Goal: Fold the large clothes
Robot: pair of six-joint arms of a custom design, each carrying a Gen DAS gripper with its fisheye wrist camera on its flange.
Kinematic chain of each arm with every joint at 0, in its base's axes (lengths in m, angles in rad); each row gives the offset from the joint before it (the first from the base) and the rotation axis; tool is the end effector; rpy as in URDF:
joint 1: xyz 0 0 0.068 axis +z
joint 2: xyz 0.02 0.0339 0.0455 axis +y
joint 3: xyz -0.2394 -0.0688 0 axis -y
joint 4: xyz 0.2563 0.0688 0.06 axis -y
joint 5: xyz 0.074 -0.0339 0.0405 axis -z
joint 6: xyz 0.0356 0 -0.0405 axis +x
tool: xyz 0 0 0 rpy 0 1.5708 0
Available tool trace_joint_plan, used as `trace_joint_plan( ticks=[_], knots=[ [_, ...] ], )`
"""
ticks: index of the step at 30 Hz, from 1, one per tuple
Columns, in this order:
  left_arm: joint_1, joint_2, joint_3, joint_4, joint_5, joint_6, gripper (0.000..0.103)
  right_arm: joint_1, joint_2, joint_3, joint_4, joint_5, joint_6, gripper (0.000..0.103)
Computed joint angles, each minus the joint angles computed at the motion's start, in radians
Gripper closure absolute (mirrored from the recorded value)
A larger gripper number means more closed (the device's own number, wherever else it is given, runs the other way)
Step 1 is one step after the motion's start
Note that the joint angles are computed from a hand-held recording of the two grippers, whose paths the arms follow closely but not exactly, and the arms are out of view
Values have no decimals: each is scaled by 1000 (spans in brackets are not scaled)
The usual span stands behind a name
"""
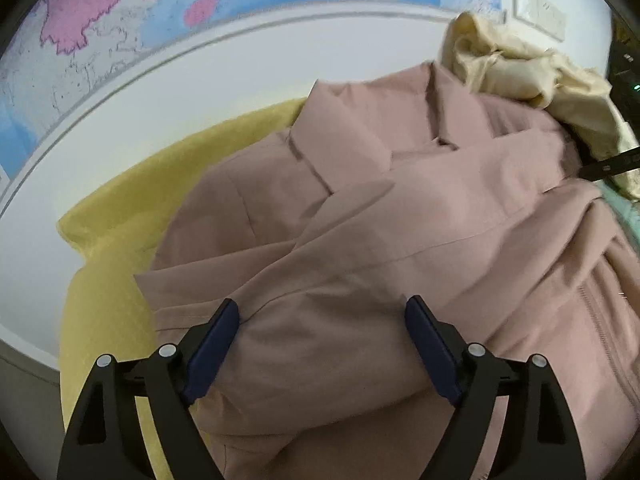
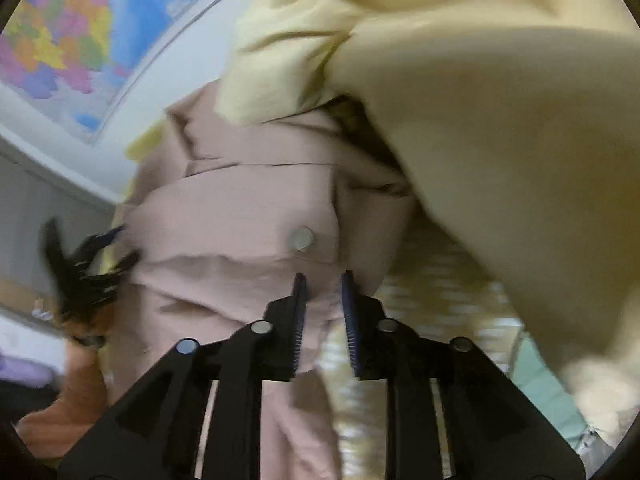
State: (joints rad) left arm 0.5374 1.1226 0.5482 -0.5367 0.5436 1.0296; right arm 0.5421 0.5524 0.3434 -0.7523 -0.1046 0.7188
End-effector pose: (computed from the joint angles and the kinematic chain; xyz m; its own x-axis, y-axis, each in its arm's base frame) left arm 0.1901 0.0919 0.1467 -0.6032 0.4945 -0.6258 0.5357 0.8325 0.1415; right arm 0.1197 0.0765 0.1549 -0.9002 0.2223 -0.3745 0.0378 0.8965 0.4414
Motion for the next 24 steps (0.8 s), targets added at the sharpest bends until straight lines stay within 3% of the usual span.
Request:
trace_joint_plan(
  ticks=[2, 5, 8, 11, 13, 16, 18, 19, 20, 24],
  knots=[
    [45, 11, 34, -56, 47, 33, 21, 122, -91, 30, -53, 155, 82, 67],
    [98, 23, 82, -157, 121, 92, 21, 380, -136, 80, -58, 395, 154, 66],
    [104, -8, 66, -148, 124, 104, 21, 517, 106, 141, 82, 465, 138, 53],
    [52, 22, 41, -102, 53, 63, 21, 460, 330, 158, 251, 363, 40, 57],
    [-25, 4, -44, 59, -57, -22, 21, 442, 450, 172, 297, 352, 28, 58],
    [-37, -6, -91, 113, -87, -27, 20, 357, 469, 99, 374, 284, 40, 72],
    [17, -41, -77, 43, -33, 17, 20, 340, 364, 52, 348, 267, 49, 67],
    [51, -50, -63, 7, -5, 43, 20, 361, 319, 53, 303, 290, 66, 55],
    [112, -56, -34, -65, 46, 93, 20, 410, 255, 61, 234, 343, 94, 50],
    [355, 38, 117, -357, 203, 352, 17, 619, 95, 79, 69, 493, 227, 43]
  ],
)
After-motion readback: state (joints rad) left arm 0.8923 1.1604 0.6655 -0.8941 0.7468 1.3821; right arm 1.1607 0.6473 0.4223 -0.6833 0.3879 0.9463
